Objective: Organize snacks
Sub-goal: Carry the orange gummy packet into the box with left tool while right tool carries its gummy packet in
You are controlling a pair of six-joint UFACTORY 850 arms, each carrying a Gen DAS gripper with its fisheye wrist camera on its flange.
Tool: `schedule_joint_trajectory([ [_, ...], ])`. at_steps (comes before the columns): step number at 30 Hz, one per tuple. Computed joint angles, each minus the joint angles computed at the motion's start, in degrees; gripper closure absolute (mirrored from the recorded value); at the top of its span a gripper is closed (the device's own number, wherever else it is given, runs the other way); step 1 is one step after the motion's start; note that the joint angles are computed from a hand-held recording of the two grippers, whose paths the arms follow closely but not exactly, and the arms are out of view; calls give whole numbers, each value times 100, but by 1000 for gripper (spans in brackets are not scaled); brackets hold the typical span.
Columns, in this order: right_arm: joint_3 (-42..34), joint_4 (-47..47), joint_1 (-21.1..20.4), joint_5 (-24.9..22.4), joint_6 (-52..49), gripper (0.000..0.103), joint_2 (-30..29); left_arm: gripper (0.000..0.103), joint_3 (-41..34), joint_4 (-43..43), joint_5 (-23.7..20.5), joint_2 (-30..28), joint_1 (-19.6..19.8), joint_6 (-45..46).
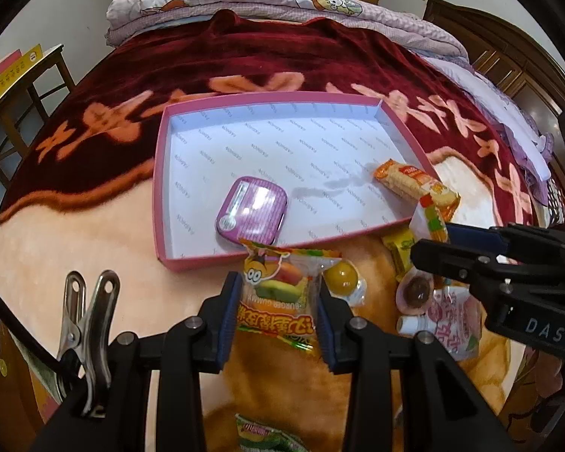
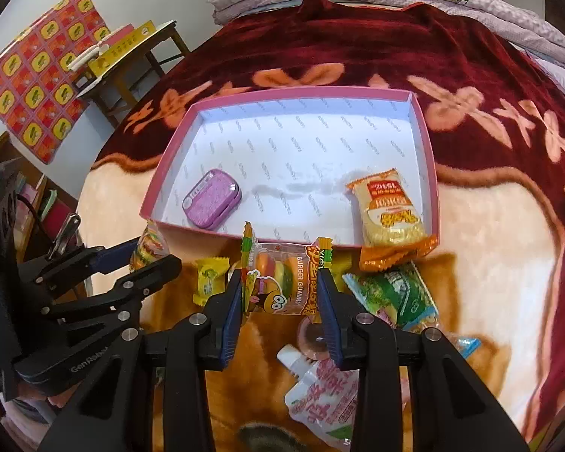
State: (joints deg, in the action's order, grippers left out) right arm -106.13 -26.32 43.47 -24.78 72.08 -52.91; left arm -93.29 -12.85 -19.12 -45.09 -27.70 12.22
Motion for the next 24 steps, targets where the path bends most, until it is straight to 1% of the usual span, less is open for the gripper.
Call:
schedule_joint_trajectory([
  [10,-378,491,-147,-99,-528,65,-257,65,-687,140,-256,-398,-15,-172],
  [18,-563,682,-268,-167,-694,65,-387,65,-1468,679,-451,-824,-25,-728],
  [24,-630,861,-350,-173,-825,65,-449,65,-2180,1046,-713,-1269,-36,-1070],
])
